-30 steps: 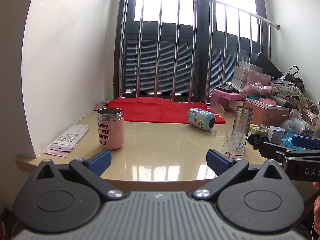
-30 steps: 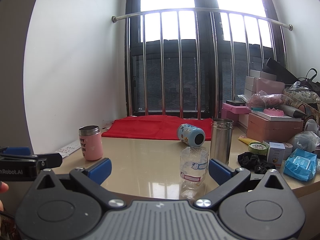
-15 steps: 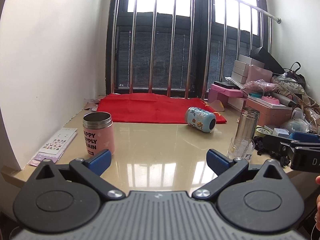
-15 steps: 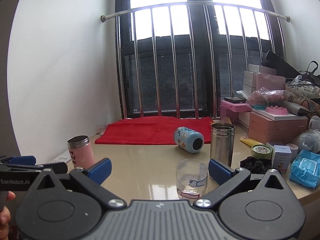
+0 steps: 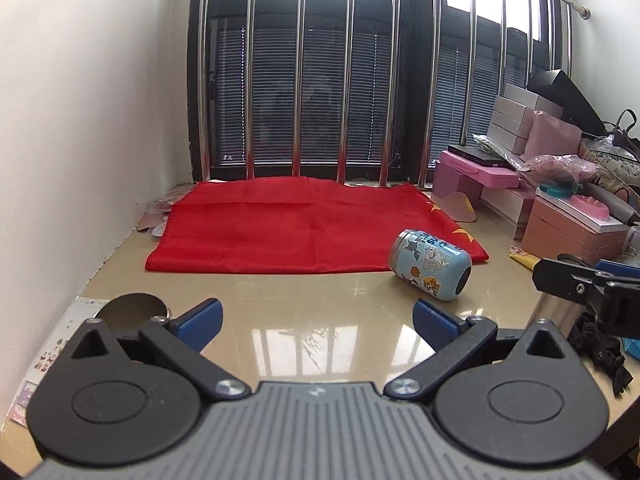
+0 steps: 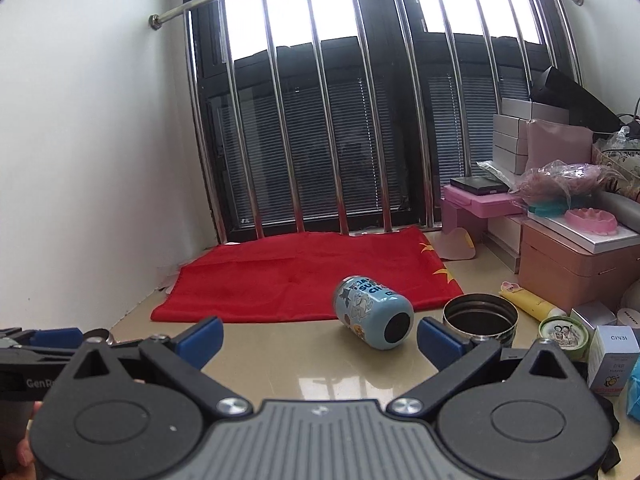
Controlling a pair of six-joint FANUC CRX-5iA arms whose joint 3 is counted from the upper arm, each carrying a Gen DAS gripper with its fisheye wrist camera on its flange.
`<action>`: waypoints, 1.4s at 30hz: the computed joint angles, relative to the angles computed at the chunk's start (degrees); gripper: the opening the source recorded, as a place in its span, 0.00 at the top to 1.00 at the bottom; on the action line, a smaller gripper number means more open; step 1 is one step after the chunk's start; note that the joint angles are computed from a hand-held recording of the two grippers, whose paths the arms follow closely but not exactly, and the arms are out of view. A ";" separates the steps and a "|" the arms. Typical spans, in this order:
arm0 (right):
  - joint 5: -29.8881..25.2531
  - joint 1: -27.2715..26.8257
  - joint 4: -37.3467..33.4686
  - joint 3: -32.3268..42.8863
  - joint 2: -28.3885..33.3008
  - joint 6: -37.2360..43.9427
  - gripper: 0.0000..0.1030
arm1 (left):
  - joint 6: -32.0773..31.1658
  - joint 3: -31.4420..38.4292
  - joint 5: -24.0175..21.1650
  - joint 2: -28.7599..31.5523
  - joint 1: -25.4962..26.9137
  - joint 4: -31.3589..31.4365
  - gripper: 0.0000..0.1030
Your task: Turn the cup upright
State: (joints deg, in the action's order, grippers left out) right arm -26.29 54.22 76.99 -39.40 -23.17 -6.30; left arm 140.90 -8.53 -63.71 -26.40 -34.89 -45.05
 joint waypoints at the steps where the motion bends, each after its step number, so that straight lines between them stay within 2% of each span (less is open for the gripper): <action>1: 0.97 -1.33 -1.06 1.91 2.16 0.71 0.00 | -2.82 0.49 2.67 1.04 3.86 3.10 0.00; 4: 1.43 -3.81 -4.35 7.75 8.12 3.27 0.00 | -11.45 2.49 8.41 4.78 13.50 12.78 0.00; 7: -0.12 -4.47 -14.02 15.43 13.53 9.97 0.00 | -20.88 6.27 9.77 10.02 21.25 23.72 0.00; 10: -4.80 -4.11 -24.59 23.77 18.17 19.14 0.00 | -26.78 12.28 7.75 16.07 24.65 29.45 0.00; 12: -8.74 -4.34 -29.74 28.94 20.79 22.48 0.00 | -29.61 17.09 5.20 20.65 26.04 32.75 0.00; 17: -16.94 -5.94 -37.48 39.62 26.64 26.01 0.00 | -33.91 27.77 -1.92 31.30 28.62 40.89 0.00; 25: -29.02 -9.43 -42.76 54.24 36.17 25.08 0.00 | -34.03 46.15 -14.70 49.02 30.02 48.95 0.00; 30: -34.29 -11.43 -47.45 61.32 40.84 26.72 0.00 | -31.14 53.81 -20.20 56.98 29.98 52.10 0.00; 35: -38.98 -12.83 -51.48 66.75 44.65 28.47 0.00 | -28.14 57.62 -23.44 62.10 29.99 54.59 0.00; 42: -42.11 -14.74 -57.40 70.77 47.34 26.89 0.00 | -27.10 57.93 -21.32 64.30 30.02 57.21 0.00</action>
State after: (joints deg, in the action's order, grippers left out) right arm -68.40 39.48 19.59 31.37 24.17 20.59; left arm 113.81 49.40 -85.03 37.91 -4.87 12.16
